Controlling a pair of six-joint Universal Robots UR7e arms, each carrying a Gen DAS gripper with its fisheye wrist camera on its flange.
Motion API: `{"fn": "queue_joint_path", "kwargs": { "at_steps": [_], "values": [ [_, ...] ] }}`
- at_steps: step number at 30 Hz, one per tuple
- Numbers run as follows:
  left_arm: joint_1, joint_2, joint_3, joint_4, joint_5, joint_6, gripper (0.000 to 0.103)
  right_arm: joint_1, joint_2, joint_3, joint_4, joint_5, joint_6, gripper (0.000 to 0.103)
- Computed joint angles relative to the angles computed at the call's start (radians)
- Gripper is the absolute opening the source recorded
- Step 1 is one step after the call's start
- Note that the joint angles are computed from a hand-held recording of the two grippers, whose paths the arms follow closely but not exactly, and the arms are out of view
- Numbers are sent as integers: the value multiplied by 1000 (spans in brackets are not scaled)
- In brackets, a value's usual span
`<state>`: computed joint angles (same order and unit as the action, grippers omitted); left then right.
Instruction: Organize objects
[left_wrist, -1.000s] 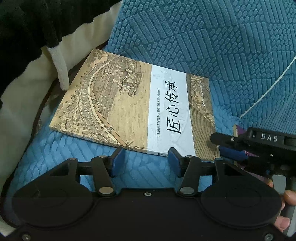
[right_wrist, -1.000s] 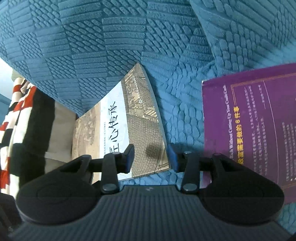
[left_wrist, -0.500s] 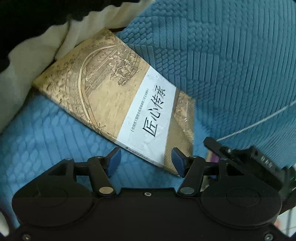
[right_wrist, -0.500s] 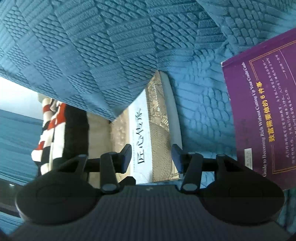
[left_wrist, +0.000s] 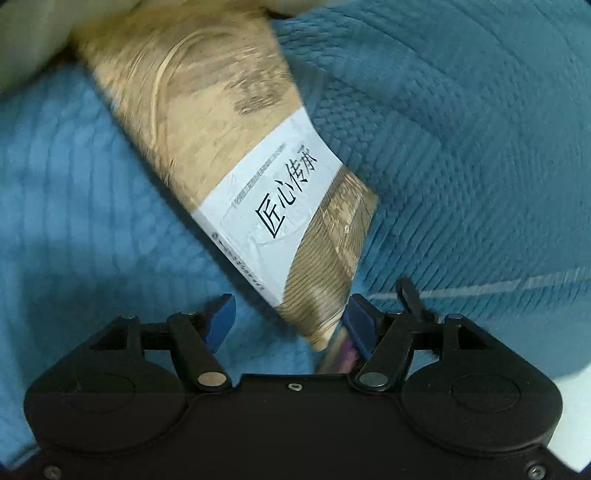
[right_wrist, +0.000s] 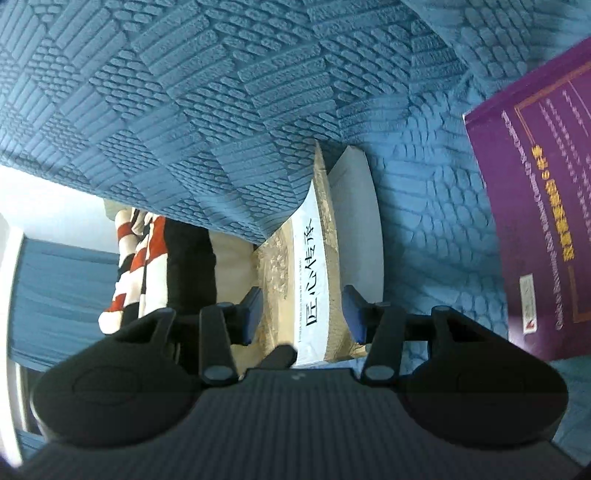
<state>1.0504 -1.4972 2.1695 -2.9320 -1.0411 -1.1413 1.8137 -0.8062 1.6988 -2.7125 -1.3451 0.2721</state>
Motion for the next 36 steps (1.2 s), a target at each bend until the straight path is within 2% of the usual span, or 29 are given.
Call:
{"fn": "queue_joint_path", "kwargs": {
  "at_steps": [5,9,12,14,15,22,25,27,30,36],
  "values": [
    [36,77,17,-221,-61,-71,53,-8,-6,10,-12,27,29,50],
    [42,102,9,-237,-71,-103,49,-12,-10,18,-18,29,32,50],
    [43,108,1,-206,-66,-111,33,-22,-17,25,-23,38,47,48],
    [37,108,3,-189,-47,-114,17,-28,-17,21,-15,51,45,48],
    [33,107,3,-183,-38,-108,15,-25,-17,18,-16,32,36,48],
    [-24,74,15,-206,41,-24,14,-17,-17,3,-23,-62,26,50],
    [-23,55,19,-200,30,-35,14,-26,2,-15,-8,-44,27,52],
    [-26,40,22,-179,34,-41,14,-28,22,-35,7,-43,33,58],
    [-30,26,16,-141,37,-25,14,-27,52,-67,19,-55,28,58],
    [-29,-34,46,-135,-8,-20,14,-27,126,-157,62,-17,16,58]
  ]
}}
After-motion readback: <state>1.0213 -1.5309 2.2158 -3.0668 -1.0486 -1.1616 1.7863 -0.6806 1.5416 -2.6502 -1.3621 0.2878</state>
